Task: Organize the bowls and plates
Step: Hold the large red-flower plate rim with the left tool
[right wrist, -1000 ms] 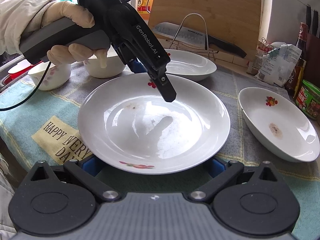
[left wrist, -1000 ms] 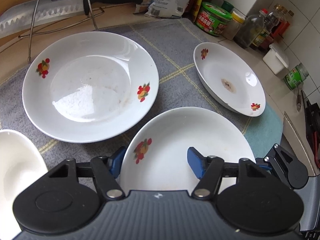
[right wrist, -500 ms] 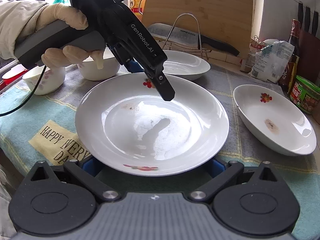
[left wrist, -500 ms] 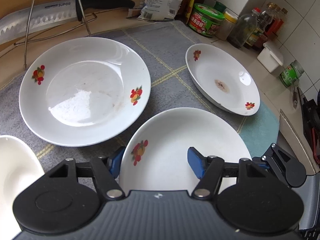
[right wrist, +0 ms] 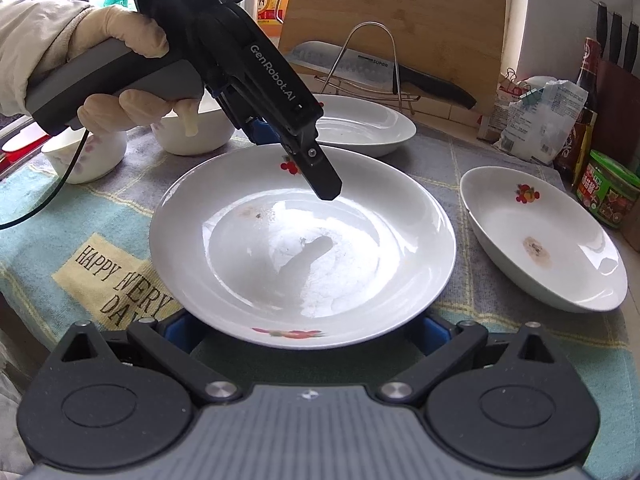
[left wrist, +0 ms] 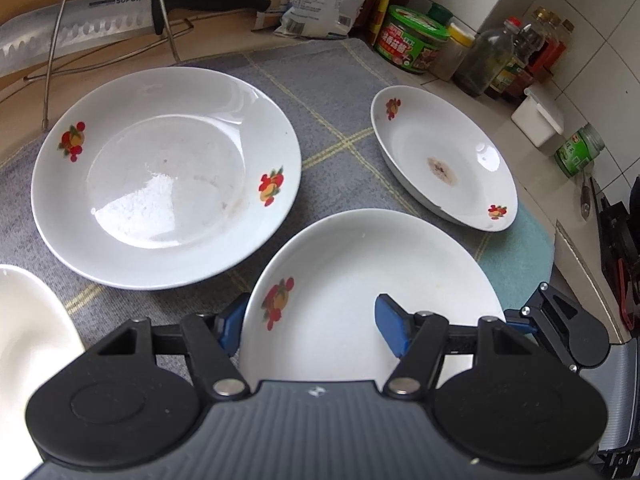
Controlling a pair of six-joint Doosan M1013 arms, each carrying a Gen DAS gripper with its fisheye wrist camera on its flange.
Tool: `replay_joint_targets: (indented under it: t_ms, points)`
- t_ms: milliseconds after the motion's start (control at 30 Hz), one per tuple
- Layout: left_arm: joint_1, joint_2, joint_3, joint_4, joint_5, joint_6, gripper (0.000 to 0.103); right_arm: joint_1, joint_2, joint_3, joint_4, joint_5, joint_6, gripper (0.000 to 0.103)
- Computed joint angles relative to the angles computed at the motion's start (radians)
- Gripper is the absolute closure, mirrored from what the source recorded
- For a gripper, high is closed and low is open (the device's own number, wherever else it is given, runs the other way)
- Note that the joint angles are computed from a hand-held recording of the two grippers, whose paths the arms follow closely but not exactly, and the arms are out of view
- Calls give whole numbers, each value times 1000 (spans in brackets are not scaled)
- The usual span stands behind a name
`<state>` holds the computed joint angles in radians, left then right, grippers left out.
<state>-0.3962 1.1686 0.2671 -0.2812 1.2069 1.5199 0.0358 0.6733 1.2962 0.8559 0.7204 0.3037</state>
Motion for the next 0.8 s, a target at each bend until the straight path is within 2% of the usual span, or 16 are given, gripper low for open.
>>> replay_joint_targets:
  t_ms: [233,367,567,733,800]
  points:
    - [-5,31,-63,20,30,6,38,3,6,-18,-27,23,-25,0]
    - [-6,30,-61,22,28,10,38,8,6,-24,-63,17,8,0]
    - [-5,0,-2,8,-22,37,38,4,4,-28,-57,7,43,0]
    - [-5,23,-43,11,7,29,38,3,14,-37,-53,13,6,0]
    - [-3,28,-51,3,12,30,38,1,23,-47,-53,39,-4,0]
